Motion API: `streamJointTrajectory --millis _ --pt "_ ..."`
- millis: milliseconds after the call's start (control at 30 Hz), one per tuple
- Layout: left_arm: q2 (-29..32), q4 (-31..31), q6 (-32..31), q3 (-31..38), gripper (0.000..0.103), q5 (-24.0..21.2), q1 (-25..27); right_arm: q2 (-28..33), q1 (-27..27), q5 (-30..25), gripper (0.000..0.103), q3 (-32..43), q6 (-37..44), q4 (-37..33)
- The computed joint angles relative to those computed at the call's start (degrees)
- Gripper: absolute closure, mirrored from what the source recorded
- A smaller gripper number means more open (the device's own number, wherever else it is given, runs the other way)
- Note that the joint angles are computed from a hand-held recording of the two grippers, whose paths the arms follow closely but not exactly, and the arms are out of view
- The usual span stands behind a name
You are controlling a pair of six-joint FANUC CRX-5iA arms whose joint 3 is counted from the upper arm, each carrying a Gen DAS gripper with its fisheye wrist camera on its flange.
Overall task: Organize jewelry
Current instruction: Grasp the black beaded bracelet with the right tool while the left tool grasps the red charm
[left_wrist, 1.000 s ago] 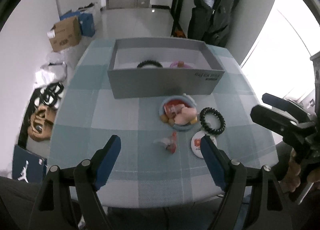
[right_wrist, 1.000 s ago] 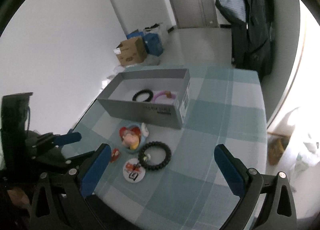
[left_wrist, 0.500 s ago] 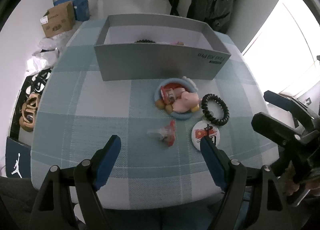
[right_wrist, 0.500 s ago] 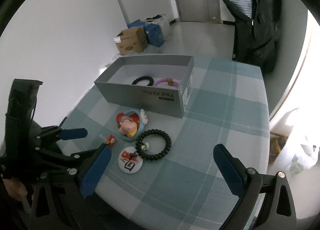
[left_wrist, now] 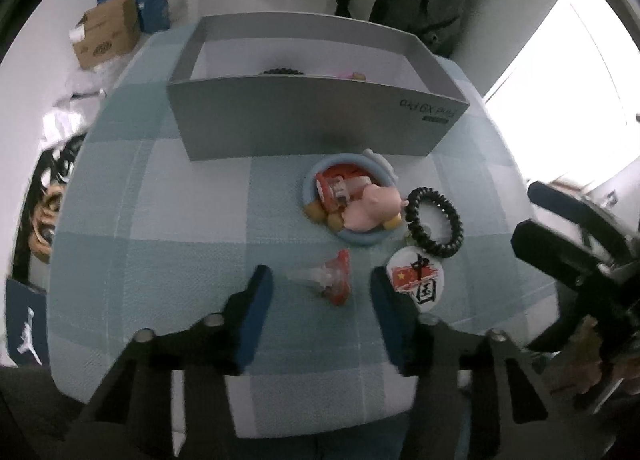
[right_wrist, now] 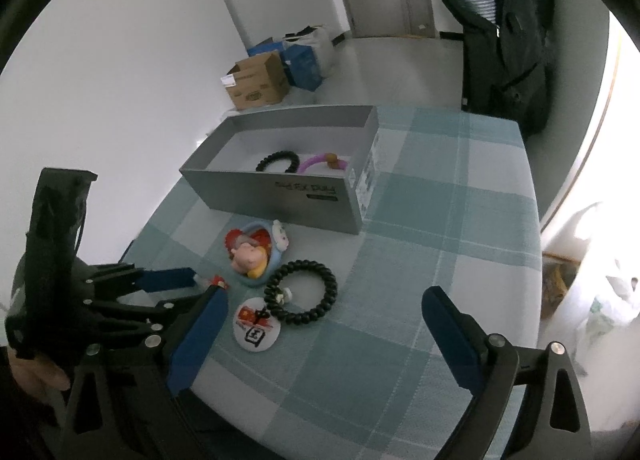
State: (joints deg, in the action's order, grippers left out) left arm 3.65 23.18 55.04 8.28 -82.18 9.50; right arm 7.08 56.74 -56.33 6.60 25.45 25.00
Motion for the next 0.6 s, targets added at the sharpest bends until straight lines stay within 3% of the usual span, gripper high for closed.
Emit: streamJointTrajectory --millis 33,333,433,600 --pt "0.2 0.1 -0.3 0.3 0.078 -0.1 -0.2 -0.1 -0.2 0.1 0.005 0.1 0.1 -0.5" --pt "-0.3 2.6 -1.1 0.1 0.079 0.5 1.1 0.6 -1.7 -0.3 0.008 1.5 2.2 -5.9" --pt "-0.4 3.8 -0.2 0.0 0.078 0.9 1.7 1.4 -1.8 -0.6 0.02 2.5 4.1 -7.4" --pt "-0.3 5.2 1.4 -0.1 0.078 1.8 2.6 3.4 -1.7 -2.1 0.022 4.8 7.2 -9.0"
